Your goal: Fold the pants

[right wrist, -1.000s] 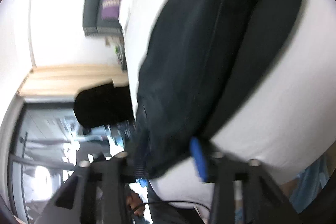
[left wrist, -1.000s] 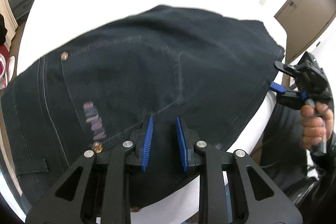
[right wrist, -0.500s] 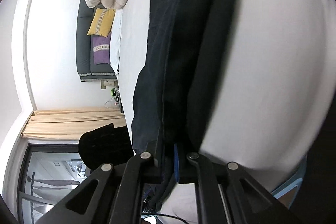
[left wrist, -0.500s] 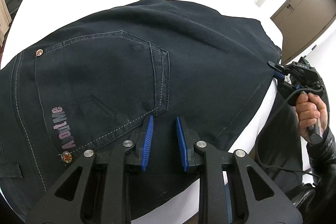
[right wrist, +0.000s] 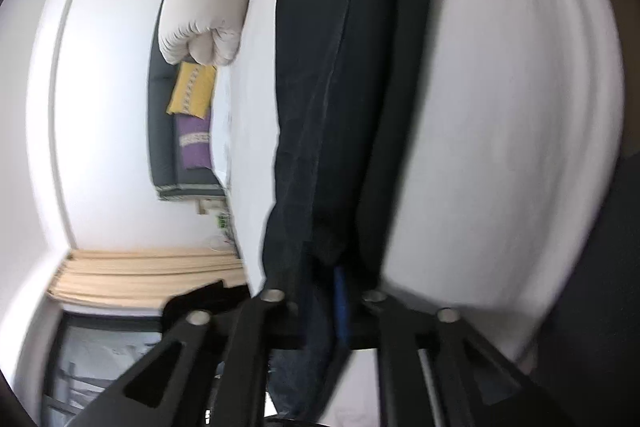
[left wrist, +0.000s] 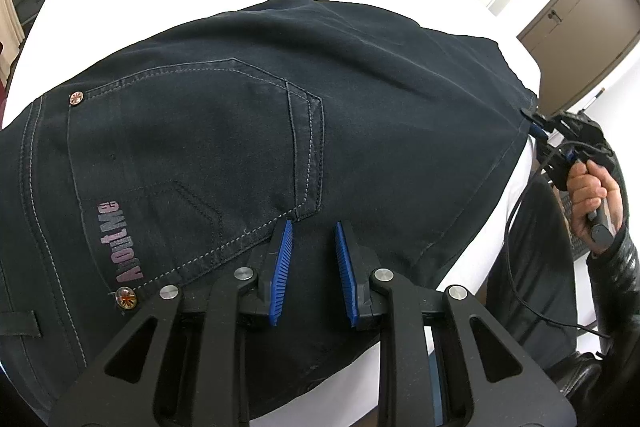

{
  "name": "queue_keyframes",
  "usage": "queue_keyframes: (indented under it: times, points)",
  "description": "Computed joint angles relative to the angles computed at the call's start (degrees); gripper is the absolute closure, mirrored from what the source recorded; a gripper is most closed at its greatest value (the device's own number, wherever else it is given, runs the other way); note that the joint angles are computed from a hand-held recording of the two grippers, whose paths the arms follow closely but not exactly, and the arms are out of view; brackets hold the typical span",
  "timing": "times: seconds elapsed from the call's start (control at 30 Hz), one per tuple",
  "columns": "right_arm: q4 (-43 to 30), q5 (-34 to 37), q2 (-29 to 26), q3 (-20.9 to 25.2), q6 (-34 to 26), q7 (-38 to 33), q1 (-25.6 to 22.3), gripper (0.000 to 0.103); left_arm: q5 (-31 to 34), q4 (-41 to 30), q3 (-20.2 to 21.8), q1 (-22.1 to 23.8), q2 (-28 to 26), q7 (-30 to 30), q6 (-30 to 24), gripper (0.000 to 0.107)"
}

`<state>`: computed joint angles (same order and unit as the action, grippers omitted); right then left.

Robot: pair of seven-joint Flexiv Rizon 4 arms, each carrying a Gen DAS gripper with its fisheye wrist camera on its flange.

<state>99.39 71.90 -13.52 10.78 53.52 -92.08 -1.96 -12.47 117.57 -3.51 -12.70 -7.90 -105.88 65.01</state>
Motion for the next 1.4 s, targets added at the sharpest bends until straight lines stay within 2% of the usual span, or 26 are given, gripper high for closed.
queue_keyframes:
  times: [0.23, 0.27, 0.33, 0.4, 0.47, 0.5, 0.53, 0.7, 0.97, 1.07, 1.2, 1.3, 1.37, 1.4]
  points:
    - [-1.1, 2.27, -0.81, -1.0, 0.46, 0.01, -1.76, 0.095, -0.41, 0.27, -0.09, -0.03, 0.02, 0.04, 0.59, 0.085]
    - [-1.52, 2.53, -1.19, -0.93, 0.38, 0.07, -1.82, 0.093, -0.29, 0.3, -0.06, -0.07, 0.03, -0.12, 0.66, 0.085]
    - [-2.13, 4.69, -1.94, -0.69, 0.12, -0.66, -2.5, 0.079, -0.11, 0.38, -0.01, -0.09, 0.09, -0.24, 0.7, 0.085]
    - [-3.36, 6.46, -3.1, -0.63, -0.08, -0.64, -3.0, 0.079, -0.07, 0.41, -0.01, -0.06, 0.15, -0.13, 0.55, 0.085]
    - [-4.72, 5.66, -4.13, -0.57, -0.11, -1.26, -2.96, 0.084, 0.15, 0.22, 0.02, -0.05, 0.14, -0.23, 0.24, 0.085]
    - [-4.9, 3.42, -4.22, -0.69, 0.05, -0.7, -2.62, 0.096, 0.29, 0.1, 0.04, -0.06, 0.11, -0.32, 0.1, 0.085]
    - [-4.59, 2.15, -3.98, -0.61, 0.38, -0.63, -2.68, 0.098, 0.38, 0.08, 0.05, -0.07, 0.14, -0.38, 0.02, 0.085]
    - [-2.3, -2.58, -1.88, -0.18, 1.91, -1.28, -2.74, 0.099, 0.27, -0.11, -0.03, -0.02, 0.0, -0.16, -0.2, 0.085]
    - [-3.84, -2.32, -3.13, -0.65, -0.19, -1.5, -4.06, 0.096, 0.12, -0.08, -0.01, -0.09, -0.14, -0.52, 0.24, 0.085]
    - [-4.32, -1.81, -3.6, -0.88, 1.79, -1.55, -4.71, 0.093, 0.25, 0.05, 0.02, -0.09, 0.07, -0.5, 0.08, 0.085]
    - [-5.19, -2.38, -5.06, -1.35, 3.95, -0.59, -6.01, 0.101, 0.4, 0.06, 0.06, -0.07, 0.37, -0.39, -0.48, 0.085]
    - [-5.05, -2.64, -4.91, -1.47, 5.49, 0.91, -7.35, 0.101, 1.15, 0.25, 0.27, -0.15, 0.91, -1.04, -0.89, 0.085]
    - [-2.22, -10.1, -2.82, -2.72, 10.52, 7.03, -4.86, 0.091, 1.89, 0.67, 0.5, -0.25, 1.41, -2.17, -0.56, 0.085]
    - [0.36, -16.32, -1.41, -3.8, 14.19, 12.56, -2.63, 0.069, 2.51, 0.84, 0.61, -0.35, 1.66, -2.94, -0.27, 0.085]
